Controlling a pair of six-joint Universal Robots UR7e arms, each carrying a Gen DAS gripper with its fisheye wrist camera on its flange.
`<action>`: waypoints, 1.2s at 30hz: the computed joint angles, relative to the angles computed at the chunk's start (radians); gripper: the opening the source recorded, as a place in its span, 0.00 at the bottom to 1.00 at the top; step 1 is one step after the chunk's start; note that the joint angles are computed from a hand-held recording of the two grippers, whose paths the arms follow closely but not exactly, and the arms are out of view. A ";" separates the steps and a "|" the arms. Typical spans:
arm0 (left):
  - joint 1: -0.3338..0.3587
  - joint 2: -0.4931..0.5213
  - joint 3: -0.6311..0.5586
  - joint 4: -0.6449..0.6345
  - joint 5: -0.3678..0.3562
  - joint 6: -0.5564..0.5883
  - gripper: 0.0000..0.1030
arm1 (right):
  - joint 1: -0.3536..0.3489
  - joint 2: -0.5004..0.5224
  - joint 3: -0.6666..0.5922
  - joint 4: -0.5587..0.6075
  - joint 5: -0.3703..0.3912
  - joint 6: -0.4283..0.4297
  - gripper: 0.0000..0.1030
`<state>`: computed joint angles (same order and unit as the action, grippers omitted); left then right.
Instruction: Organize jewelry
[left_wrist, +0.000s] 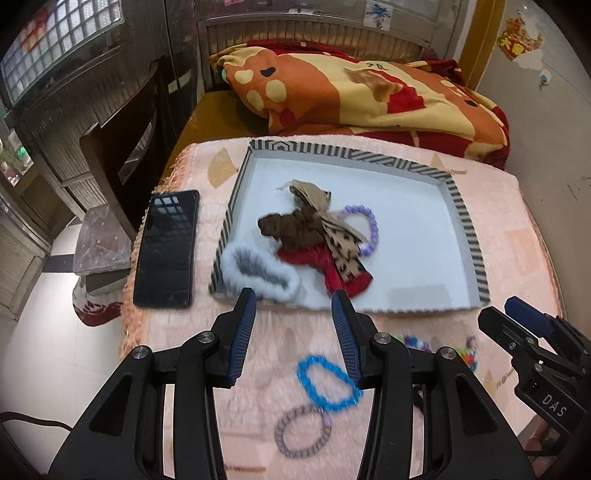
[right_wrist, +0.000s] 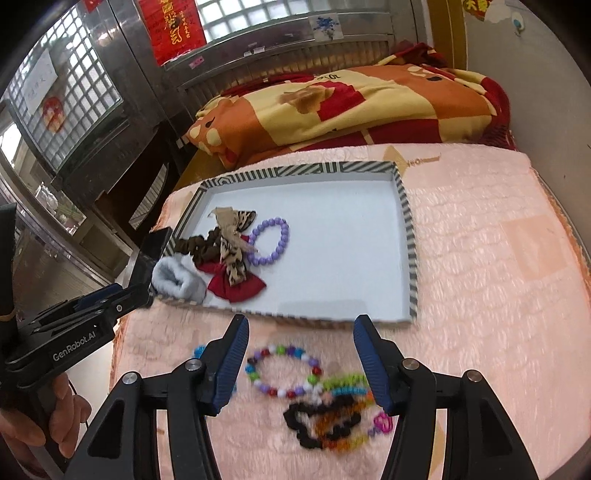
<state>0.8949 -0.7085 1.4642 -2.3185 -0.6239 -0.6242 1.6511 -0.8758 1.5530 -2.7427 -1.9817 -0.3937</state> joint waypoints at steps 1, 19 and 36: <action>-0.005 -0.004 0.010 0.000 0.002 -0.007 0.41 | 0.000 -0.011 0.017 -0.005 0.000 -0.001 0.56; -0.102 -0.068 0.193 0.010 0.003 -0.179 0.41 | -0.022 -0.162 0.238 -0.086 -0.015 -0.032 0.60; -0.154 -0.080 0.265 0.056 0.007 -0.285 0.43 | -0.049 -0.224 0.325 -0.108 -0.011 -0.069 0.61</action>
<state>0.7405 -0.7884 1.7289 -2.2623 -0.6172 -0.9097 1.6020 -1.0998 1.8784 -2.8502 -1.9932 -0.4624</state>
